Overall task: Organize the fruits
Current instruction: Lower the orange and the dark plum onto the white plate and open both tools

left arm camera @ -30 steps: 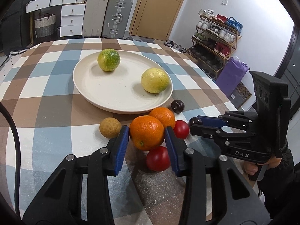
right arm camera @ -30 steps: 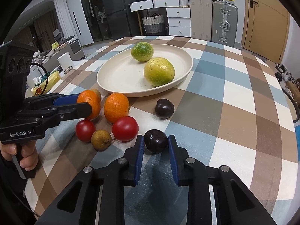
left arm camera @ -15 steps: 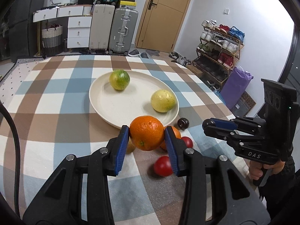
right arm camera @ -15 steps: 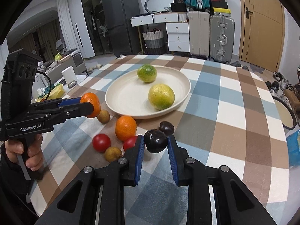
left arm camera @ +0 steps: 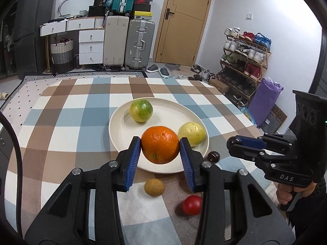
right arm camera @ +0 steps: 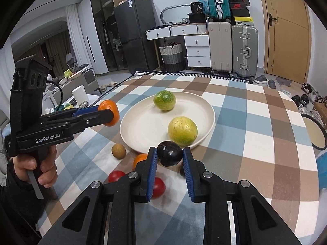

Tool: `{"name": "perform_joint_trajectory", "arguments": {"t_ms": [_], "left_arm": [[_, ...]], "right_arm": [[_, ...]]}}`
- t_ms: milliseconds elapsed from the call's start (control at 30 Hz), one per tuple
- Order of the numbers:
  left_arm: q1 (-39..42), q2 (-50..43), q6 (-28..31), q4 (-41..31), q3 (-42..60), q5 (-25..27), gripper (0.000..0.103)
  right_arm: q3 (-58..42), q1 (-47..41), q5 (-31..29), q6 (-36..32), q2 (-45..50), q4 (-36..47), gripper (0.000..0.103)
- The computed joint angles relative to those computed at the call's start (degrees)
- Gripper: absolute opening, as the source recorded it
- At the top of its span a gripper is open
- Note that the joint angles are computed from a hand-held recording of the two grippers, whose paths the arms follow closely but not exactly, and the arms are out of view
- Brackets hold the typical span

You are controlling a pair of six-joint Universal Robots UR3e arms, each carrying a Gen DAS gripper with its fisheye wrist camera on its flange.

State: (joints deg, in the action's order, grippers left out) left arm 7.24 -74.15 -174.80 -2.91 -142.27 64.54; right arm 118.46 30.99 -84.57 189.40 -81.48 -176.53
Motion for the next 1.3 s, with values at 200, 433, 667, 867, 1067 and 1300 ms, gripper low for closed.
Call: {"name": "perform_joint_trajectory", "arguments": {"t_ms": [200, 433, 667, 867, 1067, 1300], "left_arm": [[-0.5, -7.1, -1.2, 4.9, 2.5, 1.4, 0.036], [-0.1, -13.7, -2.5, 9.1, 4.4, 2.0, 0.036], [-1.1, -18.7, -2.9, 11.7, 6.0, 3.8, 0.036], [-2.3, -21.4, -2.5, 11.6, 7.2, 4.8, 0.036], [-3.9, -23.2, -2.4, 12.4, 8.1, 6.5, 0.036], [-5.6, -24.9, -2.7, 11.9, 9.4, 8.1, 0.036]], "right_arm": [[-3.7, -0.2, 1.2, -0.7, 3.8, 0.0, 0.026], [-7.7, -0.4, 2.1, -0.8, 8.1, -0.6, 0.026], [-12.2, -0.6, 3.8, -0.8, 12.3, 0.4, 0.026], [-13.1, -0.8, 4.5, -0.3, 14.5, 0.2, 0.026], [-12.6, -1.3, 4.8, 0.2, 15.2, -0.2, 0.026], [-12.3, -1.0, 3.8, 0.8, 15.2, -0.2, 0.027]]}}
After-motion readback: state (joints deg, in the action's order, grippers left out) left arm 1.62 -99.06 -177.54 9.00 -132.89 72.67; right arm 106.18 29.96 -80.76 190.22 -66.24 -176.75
